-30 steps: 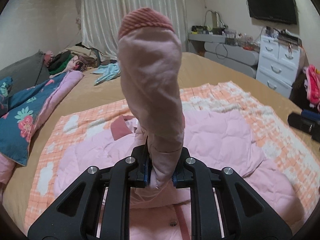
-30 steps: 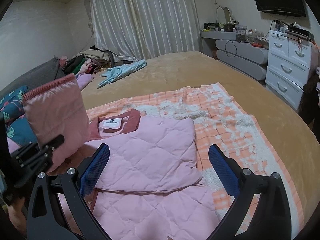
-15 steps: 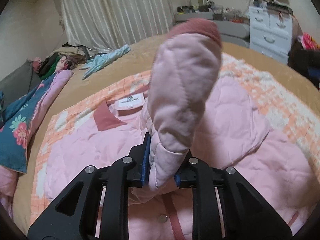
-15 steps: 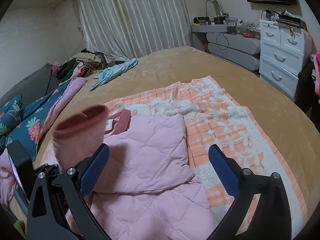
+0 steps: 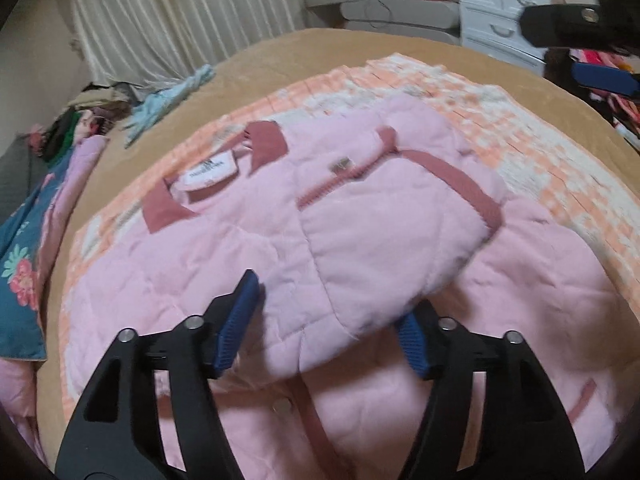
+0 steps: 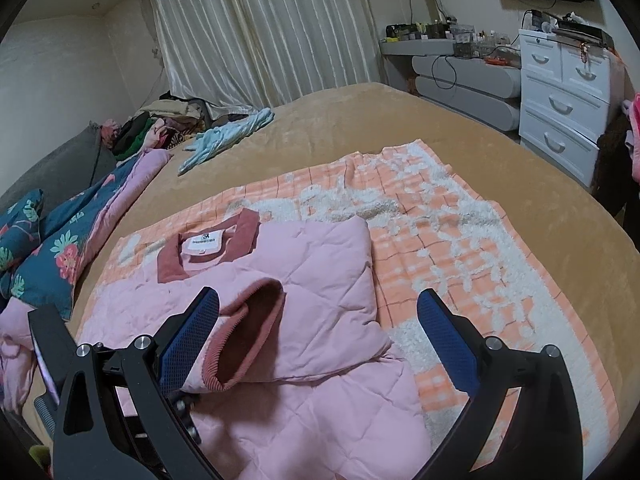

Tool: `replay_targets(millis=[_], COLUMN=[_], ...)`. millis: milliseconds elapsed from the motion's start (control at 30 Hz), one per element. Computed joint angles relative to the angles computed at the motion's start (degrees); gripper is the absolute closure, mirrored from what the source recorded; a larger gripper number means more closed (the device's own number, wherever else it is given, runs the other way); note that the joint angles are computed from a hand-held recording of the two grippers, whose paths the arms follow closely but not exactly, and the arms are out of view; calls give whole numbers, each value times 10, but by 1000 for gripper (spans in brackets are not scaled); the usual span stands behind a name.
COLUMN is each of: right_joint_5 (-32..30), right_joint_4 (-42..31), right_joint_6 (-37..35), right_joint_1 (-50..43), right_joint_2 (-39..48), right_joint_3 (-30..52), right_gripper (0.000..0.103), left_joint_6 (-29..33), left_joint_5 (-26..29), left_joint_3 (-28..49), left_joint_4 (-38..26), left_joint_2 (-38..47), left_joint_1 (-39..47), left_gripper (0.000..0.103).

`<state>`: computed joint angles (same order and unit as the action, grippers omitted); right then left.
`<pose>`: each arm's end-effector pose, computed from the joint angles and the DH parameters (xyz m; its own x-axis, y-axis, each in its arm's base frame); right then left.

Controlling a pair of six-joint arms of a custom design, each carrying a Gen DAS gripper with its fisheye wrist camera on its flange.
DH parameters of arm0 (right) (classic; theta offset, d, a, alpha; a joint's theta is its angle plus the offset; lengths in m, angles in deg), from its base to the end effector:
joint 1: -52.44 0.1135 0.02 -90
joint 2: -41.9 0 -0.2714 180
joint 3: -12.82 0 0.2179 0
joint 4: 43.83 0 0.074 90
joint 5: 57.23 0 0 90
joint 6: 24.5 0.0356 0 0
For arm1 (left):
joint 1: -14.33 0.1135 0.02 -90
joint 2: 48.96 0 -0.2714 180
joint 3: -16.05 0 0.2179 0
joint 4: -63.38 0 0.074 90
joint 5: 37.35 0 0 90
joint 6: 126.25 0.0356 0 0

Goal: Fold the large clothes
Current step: 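Grasp the dark-pink pocket trim with the right tool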

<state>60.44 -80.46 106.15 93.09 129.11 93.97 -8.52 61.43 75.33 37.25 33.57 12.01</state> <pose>0.2392 0.1836 0.2900 -0.5974 0.2475 -0.7628 0.0939 0.9662 0.2399 0.2556 -0.0158 0.2137 -0.6065 0.4848 -0.6302 0.4762 0.8562 0.2004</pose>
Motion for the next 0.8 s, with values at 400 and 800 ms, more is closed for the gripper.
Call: replay_targets(millis=[400, 800], right_joint_5=[-6, -68], right_joint_4=[-5, 3], right_joint_6=[-11, -9], right_joint_1=[30, 69], right_joint_2=[47, 151], right_joint_3=[38, 93], right_gripper=[4, 4], left_joint_6=[34, 52], left_joint_5=[143, 152], left_joint_3=[95, 158], left_joint_4=[-175, -169], left_joint_2=[-22, 41], left_joint_1=[153, 284], left_gripper=[9, 9])
